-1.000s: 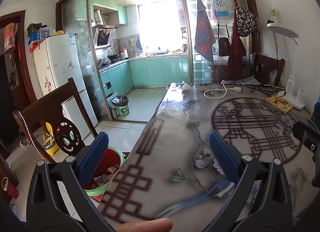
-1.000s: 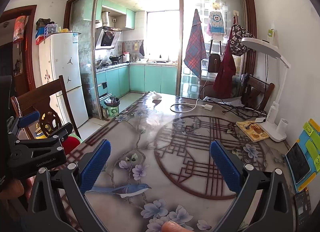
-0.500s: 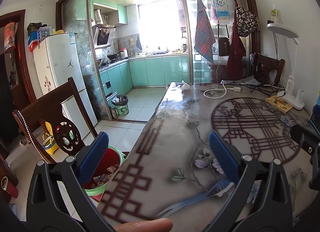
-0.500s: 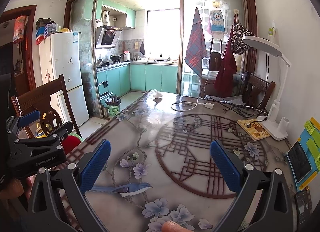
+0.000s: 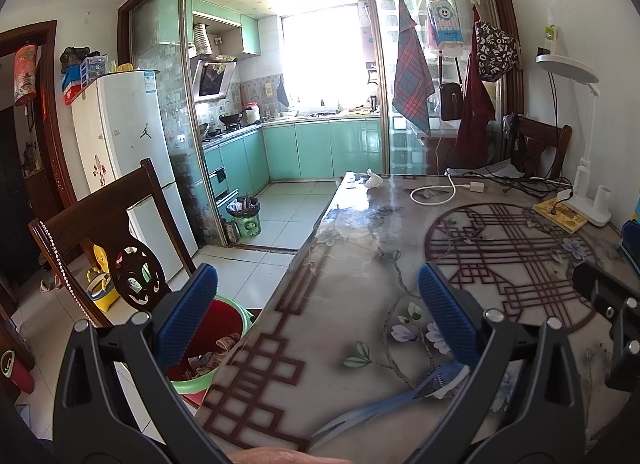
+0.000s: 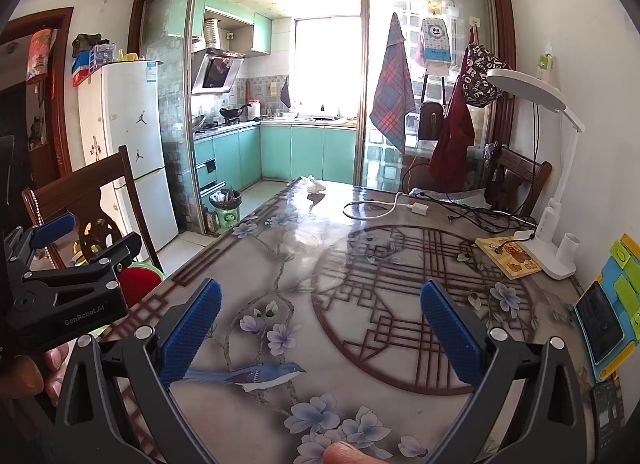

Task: Collect trash

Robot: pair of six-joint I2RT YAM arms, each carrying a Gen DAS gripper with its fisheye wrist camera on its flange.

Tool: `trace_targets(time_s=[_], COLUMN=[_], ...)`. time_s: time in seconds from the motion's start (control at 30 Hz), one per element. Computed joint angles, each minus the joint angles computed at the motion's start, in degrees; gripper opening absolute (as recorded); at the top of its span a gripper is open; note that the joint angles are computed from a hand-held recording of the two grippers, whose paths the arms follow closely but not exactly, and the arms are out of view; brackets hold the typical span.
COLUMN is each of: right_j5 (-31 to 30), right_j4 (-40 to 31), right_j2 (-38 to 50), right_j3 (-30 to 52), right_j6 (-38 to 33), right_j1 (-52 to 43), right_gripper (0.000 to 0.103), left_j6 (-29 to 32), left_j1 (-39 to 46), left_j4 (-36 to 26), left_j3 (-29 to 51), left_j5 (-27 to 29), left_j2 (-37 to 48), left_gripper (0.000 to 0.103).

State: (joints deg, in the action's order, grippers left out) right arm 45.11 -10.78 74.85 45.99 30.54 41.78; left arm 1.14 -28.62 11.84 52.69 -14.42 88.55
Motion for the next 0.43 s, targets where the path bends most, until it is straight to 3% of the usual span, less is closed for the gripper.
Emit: trace_targets(time_s=[0.27,0.43], right_j5=[-0.4,-0.3], right_j4=[0.3,0.2], right_j2=[0.0,0.0], right_j3=[-0.1,0.0], right_j6=[-0.4,-0.3], right_j1=[-0.3,-0.4], right_gripper=[0.097,0.097], left_j6=[-2.8,-2.6], left_j1=[1.3,1.0], left_j4=[-2.9,-3.5], left_j3=[1.7,2.2], left_j5=[2.5,0.5], left_j2=[0.7,1.4], left_gripper=[0.098,0.098])
